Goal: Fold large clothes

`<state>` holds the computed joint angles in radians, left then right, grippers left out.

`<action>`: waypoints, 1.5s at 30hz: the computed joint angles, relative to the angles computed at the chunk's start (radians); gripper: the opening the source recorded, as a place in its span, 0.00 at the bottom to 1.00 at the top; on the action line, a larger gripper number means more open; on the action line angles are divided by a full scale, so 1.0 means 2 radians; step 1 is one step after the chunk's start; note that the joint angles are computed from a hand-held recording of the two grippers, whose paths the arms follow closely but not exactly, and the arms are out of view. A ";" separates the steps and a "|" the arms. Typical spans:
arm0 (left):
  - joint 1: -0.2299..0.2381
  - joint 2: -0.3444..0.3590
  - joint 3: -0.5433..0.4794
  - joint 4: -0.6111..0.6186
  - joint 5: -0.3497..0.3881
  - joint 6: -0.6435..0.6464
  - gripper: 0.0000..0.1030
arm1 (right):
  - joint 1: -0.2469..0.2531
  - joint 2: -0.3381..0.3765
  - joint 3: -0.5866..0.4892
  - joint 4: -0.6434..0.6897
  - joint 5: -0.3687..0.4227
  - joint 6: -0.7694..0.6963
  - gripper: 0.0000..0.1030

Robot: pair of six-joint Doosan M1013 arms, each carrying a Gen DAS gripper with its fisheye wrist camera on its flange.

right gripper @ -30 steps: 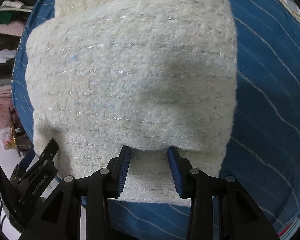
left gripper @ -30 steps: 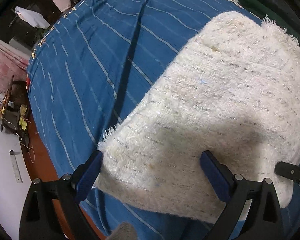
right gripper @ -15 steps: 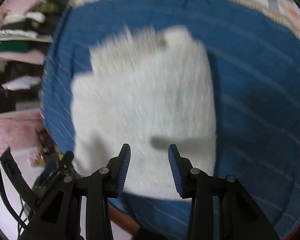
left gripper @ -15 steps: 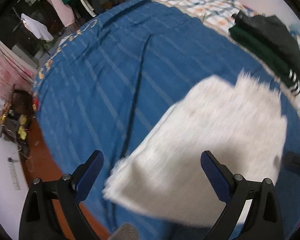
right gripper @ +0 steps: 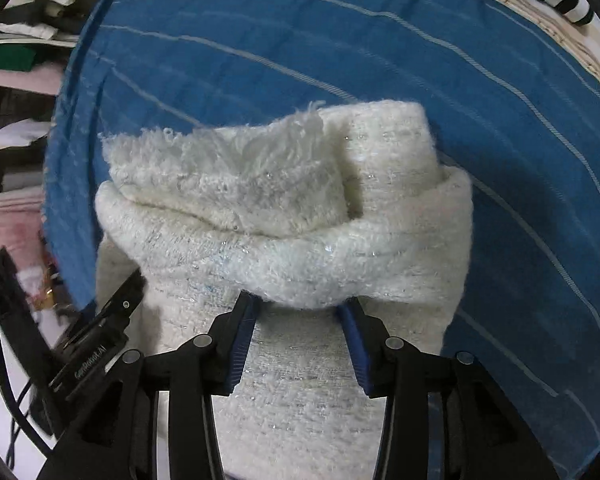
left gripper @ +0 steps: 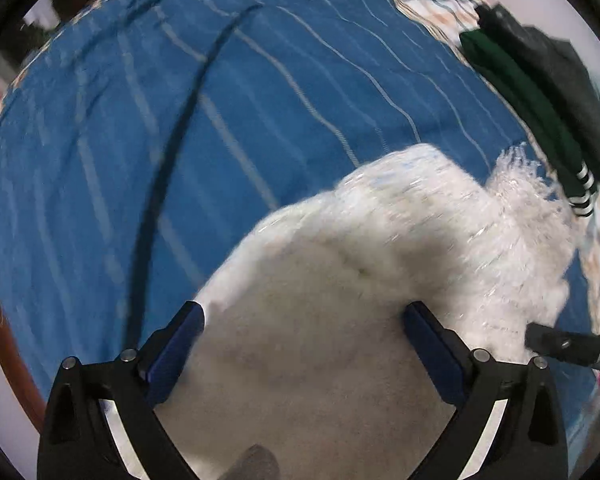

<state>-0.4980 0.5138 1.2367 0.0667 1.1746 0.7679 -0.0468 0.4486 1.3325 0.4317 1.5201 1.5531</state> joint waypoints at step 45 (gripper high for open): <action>0.053 -0.107 0.243 -0.324 -0.358 0.083 0.48 | -0.041 0.018 0.198 0.477 -0.063 -0.141 0.75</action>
